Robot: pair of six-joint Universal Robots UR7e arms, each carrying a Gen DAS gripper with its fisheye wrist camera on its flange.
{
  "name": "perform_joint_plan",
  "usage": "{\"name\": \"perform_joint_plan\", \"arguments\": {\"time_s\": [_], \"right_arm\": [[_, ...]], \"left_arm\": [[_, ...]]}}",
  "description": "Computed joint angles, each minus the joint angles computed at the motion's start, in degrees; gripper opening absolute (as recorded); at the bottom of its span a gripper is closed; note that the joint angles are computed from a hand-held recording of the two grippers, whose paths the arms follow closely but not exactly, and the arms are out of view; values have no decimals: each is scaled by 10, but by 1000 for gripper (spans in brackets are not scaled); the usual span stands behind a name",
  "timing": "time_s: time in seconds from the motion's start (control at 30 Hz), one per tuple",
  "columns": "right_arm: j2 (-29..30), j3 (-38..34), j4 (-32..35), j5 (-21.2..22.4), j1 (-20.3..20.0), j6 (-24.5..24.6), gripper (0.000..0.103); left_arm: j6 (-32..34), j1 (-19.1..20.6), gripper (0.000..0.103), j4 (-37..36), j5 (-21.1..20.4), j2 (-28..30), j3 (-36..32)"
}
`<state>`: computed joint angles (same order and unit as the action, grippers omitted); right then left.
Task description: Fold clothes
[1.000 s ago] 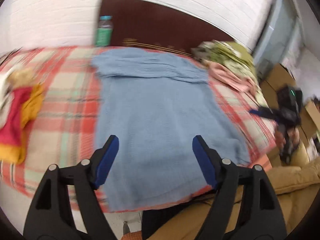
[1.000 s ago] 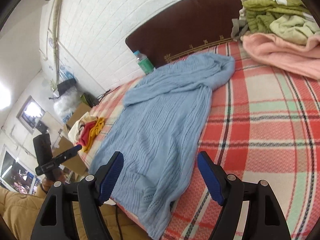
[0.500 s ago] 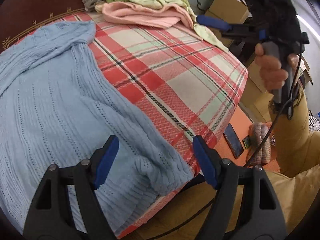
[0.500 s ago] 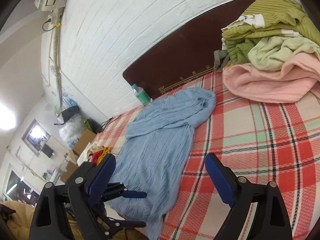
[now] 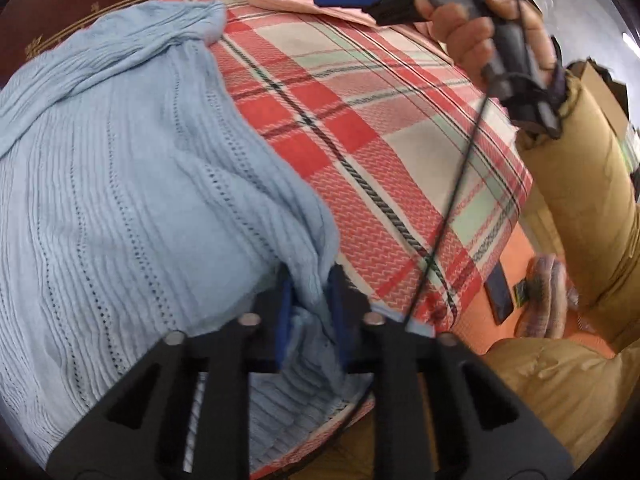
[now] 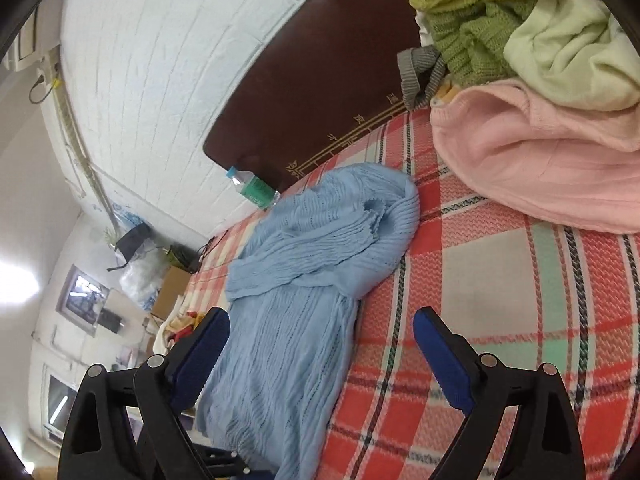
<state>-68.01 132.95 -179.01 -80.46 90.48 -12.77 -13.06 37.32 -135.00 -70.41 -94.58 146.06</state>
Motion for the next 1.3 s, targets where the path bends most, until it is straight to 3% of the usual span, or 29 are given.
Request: {"name": "perform_joint_plan", "arguments": {"time_s": [0.3, 0.5, 0.6, 0.67, 0.8, 0.97, 1.2, 1.3], "right_arm": [[136, -124, 29, -39, 2, 47, 86], [190, -144, -46, -36, 7, 63, 83], [211, -149, -80, -51, 13, 65, 57], [214, -157, -58, -49, 9, 79, 19], [207, -157, -67, -79, 23, 81, 15], [198, -180, -52, -151, 94, 59, 14], [264, -262, -17, -256, 188, 47, 14], [313, -309, 16, -305, 216, 47, 14]], "left_arm": [[-1, 37, 14, -17, -32, -4, -8], [14, 65, 12, -32, -57, -1, -14], [23, 81, 12, -37, -72, -2, -16], [29, 89, 12, -39, -81, -4, -18], [43, 104, 11, -50, -98, -4, -20], [59, 135, 10, -74, -136, -10, -22], [74, 188, 10, -89, -188, -45, -25], [69, 198, 10, -89, -192, -66, -22]]}}
